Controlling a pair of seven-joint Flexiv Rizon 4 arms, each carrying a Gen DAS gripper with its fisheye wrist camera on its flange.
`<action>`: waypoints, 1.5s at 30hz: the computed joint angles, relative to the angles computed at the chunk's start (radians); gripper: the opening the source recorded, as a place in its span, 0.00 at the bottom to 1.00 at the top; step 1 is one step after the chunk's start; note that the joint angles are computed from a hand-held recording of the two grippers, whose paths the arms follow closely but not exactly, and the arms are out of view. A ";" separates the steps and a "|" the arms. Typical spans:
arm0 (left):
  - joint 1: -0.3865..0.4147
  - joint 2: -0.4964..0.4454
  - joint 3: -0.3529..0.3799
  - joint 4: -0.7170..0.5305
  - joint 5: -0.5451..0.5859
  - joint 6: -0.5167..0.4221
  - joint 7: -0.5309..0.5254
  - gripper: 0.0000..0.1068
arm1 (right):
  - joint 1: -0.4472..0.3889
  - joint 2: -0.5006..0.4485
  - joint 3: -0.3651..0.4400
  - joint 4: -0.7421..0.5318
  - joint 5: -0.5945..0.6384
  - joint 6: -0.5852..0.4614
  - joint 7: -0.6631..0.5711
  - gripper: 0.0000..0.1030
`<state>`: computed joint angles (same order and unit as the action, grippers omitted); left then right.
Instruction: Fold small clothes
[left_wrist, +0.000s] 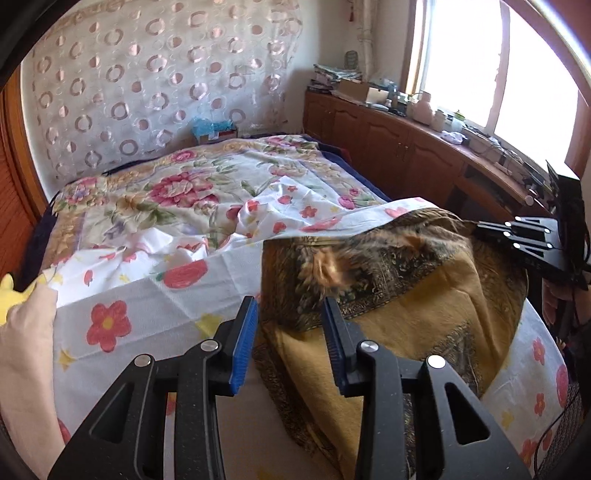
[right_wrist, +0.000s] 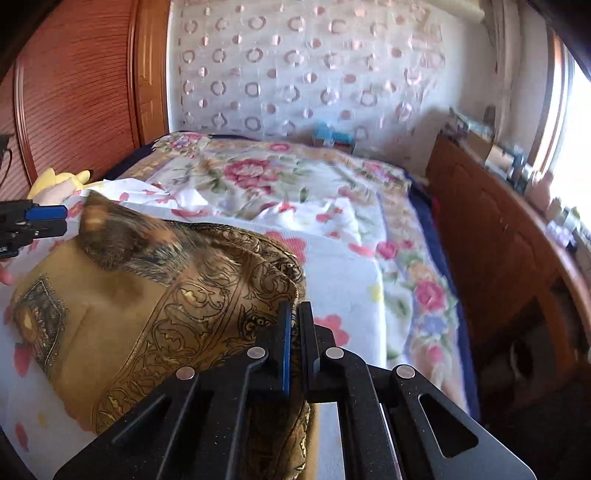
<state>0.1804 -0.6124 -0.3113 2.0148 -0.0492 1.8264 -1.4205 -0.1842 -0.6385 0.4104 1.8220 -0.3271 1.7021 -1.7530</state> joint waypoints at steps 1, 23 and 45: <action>0.019 -0.006 -0.018 -0.001 0.000 -0.018 0.000 0.34 | -0.021 -0.006 0.026 -0.004 -0.003 -0.007 -0.006 0.03; 0.022 -0.053 -0.036 -0.036 -0.113 -0.120 0.059 0.35 | -0.133 -0.091 0.228 -0.236 0.248 -0.405 -0.193 0.42; 0.371 0.204 -0.249 0.345 0.191 0.353 -0.206 0.08 | -0.258 -0.057 0.557 -0.192 0.569 -0.243 -0.731 0.12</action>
